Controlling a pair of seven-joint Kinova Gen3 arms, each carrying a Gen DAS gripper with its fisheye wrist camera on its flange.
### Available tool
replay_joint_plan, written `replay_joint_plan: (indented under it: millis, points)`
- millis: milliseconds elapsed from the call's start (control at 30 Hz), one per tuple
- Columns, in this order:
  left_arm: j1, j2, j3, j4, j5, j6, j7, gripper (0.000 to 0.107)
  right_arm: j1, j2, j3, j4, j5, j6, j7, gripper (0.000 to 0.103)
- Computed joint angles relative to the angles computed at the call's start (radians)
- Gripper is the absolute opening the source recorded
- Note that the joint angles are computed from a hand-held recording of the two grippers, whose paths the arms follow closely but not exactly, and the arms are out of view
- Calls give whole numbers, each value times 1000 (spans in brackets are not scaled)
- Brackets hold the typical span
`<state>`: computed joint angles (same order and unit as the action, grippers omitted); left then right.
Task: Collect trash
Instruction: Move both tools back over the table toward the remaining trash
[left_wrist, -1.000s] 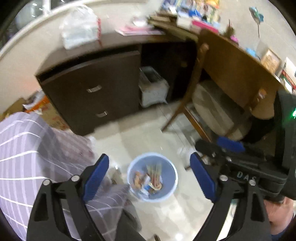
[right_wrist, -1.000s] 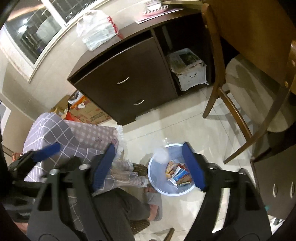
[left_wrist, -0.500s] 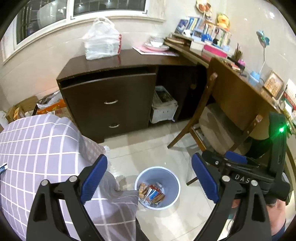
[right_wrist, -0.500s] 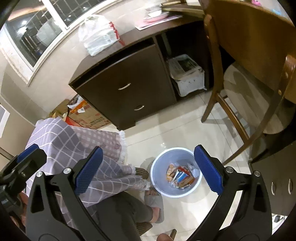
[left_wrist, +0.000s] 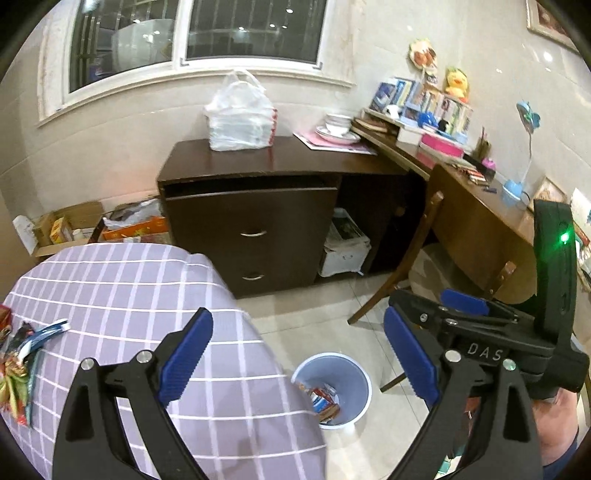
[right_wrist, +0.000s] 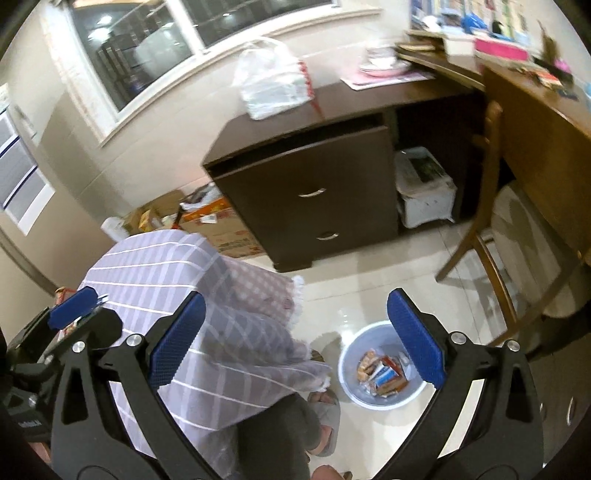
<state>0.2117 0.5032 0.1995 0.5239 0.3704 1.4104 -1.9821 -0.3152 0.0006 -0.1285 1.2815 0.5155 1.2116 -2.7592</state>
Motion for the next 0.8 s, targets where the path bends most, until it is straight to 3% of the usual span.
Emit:
replay_joint_plan:
  millis: [300, 800]
  points:
    - [-130, -31, -14, 20, 39, -27, -19, 92, -98, 137, 8, -214, -5, 25, 140, 97]
    - [-335, 1, -39, -27, 64, -28, 15, 92, -230, 448, 109, -676, -169, 133, 454, 97]
